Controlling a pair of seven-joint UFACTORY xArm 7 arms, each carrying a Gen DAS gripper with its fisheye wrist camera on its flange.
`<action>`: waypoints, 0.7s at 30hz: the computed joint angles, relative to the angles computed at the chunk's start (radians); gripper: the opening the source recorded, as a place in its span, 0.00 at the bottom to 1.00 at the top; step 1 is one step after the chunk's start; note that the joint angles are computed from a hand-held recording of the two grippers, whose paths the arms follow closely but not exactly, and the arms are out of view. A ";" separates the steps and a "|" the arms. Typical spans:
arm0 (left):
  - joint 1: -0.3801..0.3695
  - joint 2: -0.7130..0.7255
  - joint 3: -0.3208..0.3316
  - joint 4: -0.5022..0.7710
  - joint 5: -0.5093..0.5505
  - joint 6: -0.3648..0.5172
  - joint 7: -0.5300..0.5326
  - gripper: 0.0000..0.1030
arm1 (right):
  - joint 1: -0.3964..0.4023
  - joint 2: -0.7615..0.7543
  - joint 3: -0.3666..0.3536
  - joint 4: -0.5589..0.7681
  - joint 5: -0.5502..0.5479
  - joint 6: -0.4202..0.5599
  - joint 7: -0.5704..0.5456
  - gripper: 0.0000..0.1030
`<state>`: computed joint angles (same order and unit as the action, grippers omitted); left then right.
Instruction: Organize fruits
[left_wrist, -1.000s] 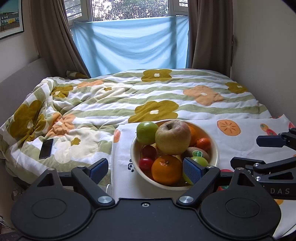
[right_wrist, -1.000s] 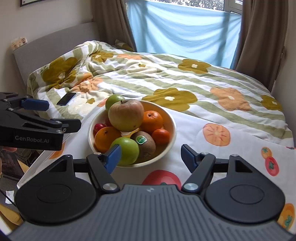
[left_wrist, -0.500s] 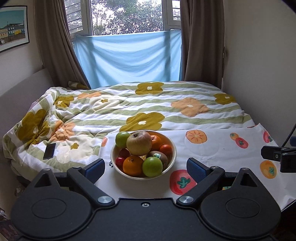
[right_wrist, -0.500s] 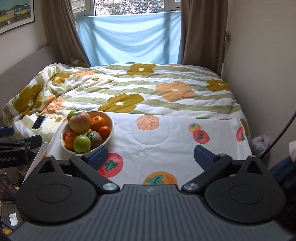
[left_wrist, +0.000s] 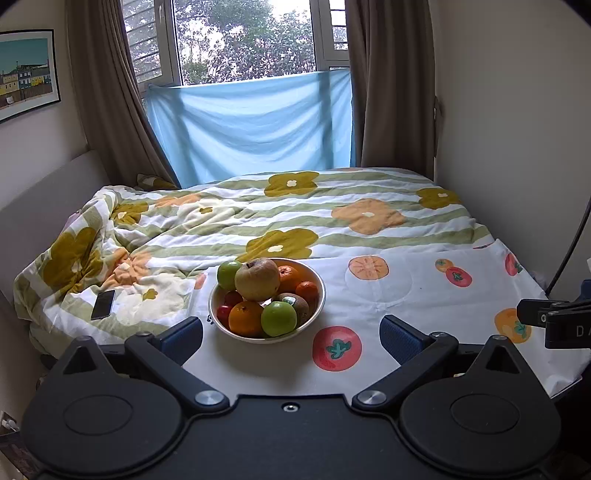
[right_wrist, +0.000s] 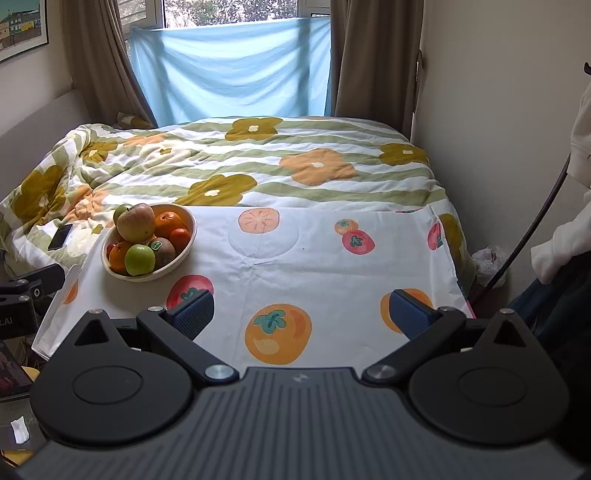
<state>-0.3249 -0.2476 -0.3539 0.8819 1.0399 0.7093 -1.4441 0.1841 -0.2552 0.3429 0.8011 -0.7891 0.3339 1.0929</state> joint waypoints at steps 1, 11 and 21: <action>-0.001 -0.003 0.000 -0.003 -0.003 -0.004 -0.007 1.00 | 0.003 -0.006 -0.001 -0.006 0.004 -0.002 -0.001 1.00; -0.010 -0.004 -0.019 0.000 0.000 0.012 -0.037 1.00 | -0.015 -0.062 0.006 -0.050 0.061 -0.008 -0.051 1.00; -0.027 0.001 -0.022 0.009 -0.002 0.037 -0.049 1.00 | -0.040 -0.081 0.024 -0.062 0.097 -0.006 -0.087 1.00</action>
